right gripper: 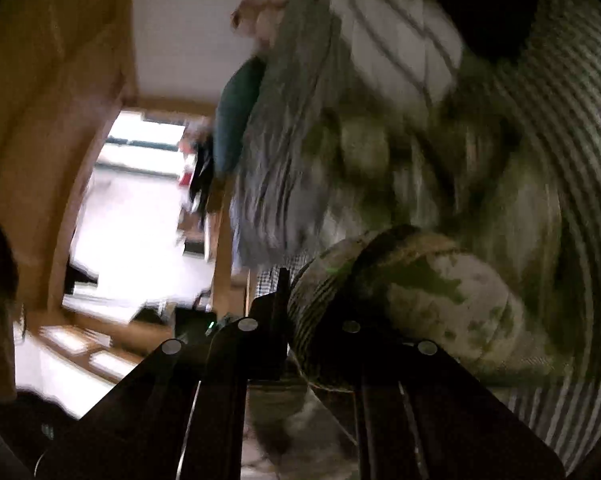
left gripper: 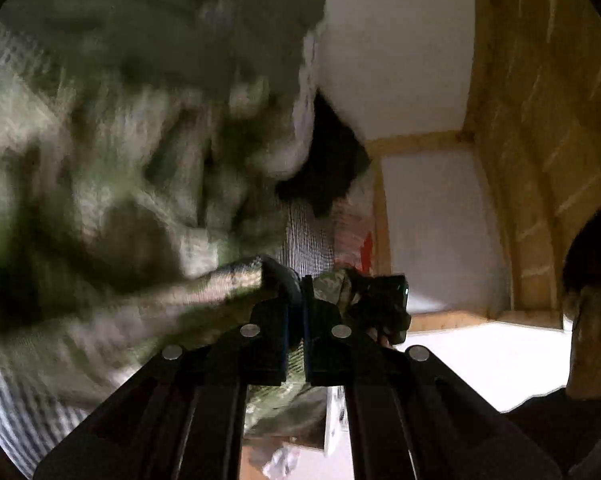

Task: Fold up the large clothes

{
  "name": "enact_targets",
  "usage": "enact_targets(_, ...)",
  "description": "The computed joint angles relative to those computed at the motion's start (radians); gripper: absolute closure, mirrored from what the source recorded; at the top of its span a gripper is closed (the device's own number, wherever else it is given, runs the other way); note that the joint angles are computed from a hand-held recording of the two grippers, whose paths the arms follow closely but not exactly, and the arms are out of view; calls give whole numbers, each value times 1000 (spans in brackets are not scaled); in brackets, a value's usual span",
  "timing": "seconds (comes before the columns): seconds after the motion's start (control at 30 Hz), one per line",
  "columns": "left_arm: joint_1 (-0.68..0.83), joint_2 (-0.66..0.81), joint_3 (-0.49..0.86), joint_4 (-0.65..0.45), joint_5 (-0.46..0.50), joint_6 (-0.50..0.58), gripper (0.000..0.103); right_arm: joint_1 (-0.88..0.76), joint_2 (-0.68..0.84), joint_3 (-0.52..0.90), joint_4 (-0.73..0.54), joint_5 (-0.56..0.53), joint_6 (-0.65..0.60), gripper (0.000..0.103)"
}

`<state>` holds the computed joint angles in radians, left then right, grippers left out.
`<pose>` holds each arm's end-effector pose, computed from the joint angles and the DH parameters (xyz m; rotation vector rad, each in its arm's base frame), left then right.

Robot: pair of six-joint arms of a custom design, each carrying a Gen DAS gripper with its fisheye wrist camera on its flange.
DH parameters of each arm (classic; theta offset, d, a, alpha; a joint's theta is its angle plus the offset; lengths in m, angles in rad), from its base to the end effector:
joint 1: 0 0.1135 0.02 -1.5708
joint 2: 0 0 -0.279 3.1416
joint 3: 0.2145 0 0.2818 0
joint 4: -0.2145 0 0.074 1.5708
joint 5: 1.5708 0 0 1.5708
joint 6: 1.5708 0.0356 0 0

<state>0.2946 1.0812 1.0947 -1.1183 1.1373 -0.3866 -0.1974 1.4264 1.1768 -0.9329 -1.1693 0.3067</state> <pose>0.2039 0.0281 0.3440 -0.4451 2.3133 -1.5123 0.2955 -0.0257 0.2983 0.2931 2.3780 1.5957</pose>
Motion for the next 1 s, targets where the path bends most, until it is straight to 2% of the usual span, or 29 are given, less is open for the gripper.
enact_targets(0.07, 58, 167, 86, 66, -26, 3, 99, 25, 122, 61, 180, 70, 200, 93)
enact_targets(0.13, 84, 320, 159, 117, -110, -31, 98, 36, 237, 125, 267, 159, 343, 92)
enact_targets(0.2, 87, 491, 261, 106, -215, 1, 97, 40, 340, 191, 307, 271, 452, 91)
enact_targets(0.3, 60, 620, 359, 94, -327, 39, 97, 73, 453, 336, 188, 423, 424, 90)
enact_targets(0.33, 47, 640, 380, 94, -351, 46, 92, 89, 468, 368, 151, 458, 395, 86)
enact_targets(0.37, 32, 649, 399, 92, -386, 63, 80, 107, 477, 399, 114, 493, 351, 82)
enact_targets(0.4, 24, 644, 401, 103, -399, 72, 75, 120, 478, 420, 83, 521, 316, 67)
enact_targets(0.43, 20, 636, 399, 116, -394, 80, 69, 127, 477, 426, 77, 528, 302, 45)
enact_targets(0.5, 15, 600, 400, 159, -441, 94, 55, 135, 460, 444, 79, 534, 285, 26)
enact_targets(0.57, 28, 563, 398, 214, -470, 102, 24, 142, 481, 524, 14, 561, 241, 11)
enact_targets(0.6, 40, 549, 405, 233, -489, 101, 20, 144, 494, 577, -27, 591, 216, 9)
enact_targets(0.7, 72, 506, 421, 273, -487, 104, 15, 139, 560, 750, -159, 592, 158, 9)
enact_targets(0.77, 74, 506, 454, 183, -393, 162, 13, 143, 564, 821, -236, 610, 91, 9)
enact_targets(0.8, 61, 499, 458, 113, -361, 211, 13, 140, 543, 818, -242, 611, 70, 8)
enact_targets(0.9, -27, 394, 325, 31, -361, 253, 13, 104, 442, 725, -195, 604, 41, 4)
enact_targets(1.0, -121, 257, 121, 53, -363, 154, 13, 61, 370, 668, -214, 593, 55, 3)
